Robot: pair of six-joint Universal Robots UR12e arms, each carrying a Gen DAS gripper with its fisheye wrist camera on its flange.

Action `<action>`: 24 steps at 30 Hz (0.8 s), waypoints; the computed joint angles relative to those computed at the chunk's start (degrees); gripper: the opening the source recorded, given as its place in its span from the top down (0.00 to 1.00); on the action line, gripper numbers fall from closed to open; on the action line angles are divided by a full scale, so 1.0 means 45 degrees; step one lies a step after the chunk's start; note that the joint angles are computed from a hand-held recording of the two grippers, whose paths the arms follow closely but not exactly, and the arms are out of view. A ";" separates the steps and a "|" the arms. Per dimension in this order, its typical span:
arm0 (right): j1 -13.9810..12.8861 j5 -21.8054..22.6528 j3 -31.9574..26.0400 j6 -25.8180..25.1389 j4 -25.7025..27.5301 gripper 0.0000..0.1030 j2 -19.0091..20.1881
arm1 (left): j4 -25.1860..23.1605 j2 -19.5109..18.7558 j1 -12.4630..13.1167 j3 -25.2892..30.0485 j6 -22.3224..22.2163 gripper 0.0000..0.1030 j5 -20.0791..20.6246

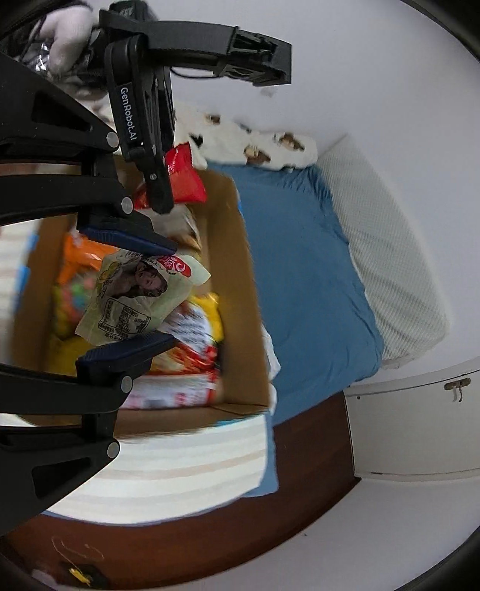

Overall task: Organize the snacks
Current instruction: 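Carry both packets into the box and open both tools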

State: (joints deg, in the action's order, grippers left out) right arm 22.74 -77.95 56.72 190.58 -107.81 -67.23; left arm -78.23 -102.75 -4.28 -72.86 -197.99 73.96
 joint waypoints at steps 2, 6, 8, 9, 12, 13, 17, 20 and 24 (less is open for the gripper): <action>0.0018 -0.0270 -0.0856 -0.0163 0.0583 0.55 0.0691 | -0.0399 -0.0374 0.0058 0.0317 0.0121 0.66 0.0074; 0.0018 -0.0678 -0.1967 -0.0301 0.1366 0.55 0.1658 | -0.0871 -0.0986 0.0223 0.0677 0.0116 0.66 0.0179; 0.0013 -0.0741 -0.2455 -0.0345 0.1757 0.56 0.2102 | -0.1132 -0.1190 0.0272 0.0812 0.0113 0.66 0.0194; 0.0007 -0.0704 -0.2528 -0.0331 0.1793 0.56 0.2213 | -0.1184 -0.1262 0.0285 0.0828 0.0097 0.66 0.0191; -0.0016 -0.0667 -0.2755 -0.0299 0.1884 0.56 0.2506 | -0.1561 -0.1422 0.0278 0.0933 0.0048 0.65 0.0165; -0.0018 -0.0671 -0.2783 -0.0318 0.1865 0.56 0.2554 | -0.1643 -0.1445 0.0275 0.0954 0.0013 0.65 0.0140; -0.0040 -0.0669 -0.2727 -0.0348 0.2061 0.55 0.2518 | -0.1740 -0.1492 0.0228 0.0894 0.0000 0.63 0.0186; 0.0009 -0.1093 -0.2905 -0.0382 0.2376 0.30 0.2601 | -0.1563 -0.1423 0.0148 0.0796 -0.0138 0.37 0.0684; 0.0055 -0.1538 -0.2655 -0.0472 0.2514 0.08 0.2448 | -0.1135 -0.1241 0.0172 0.0539 -0.0219 0.11 0.0671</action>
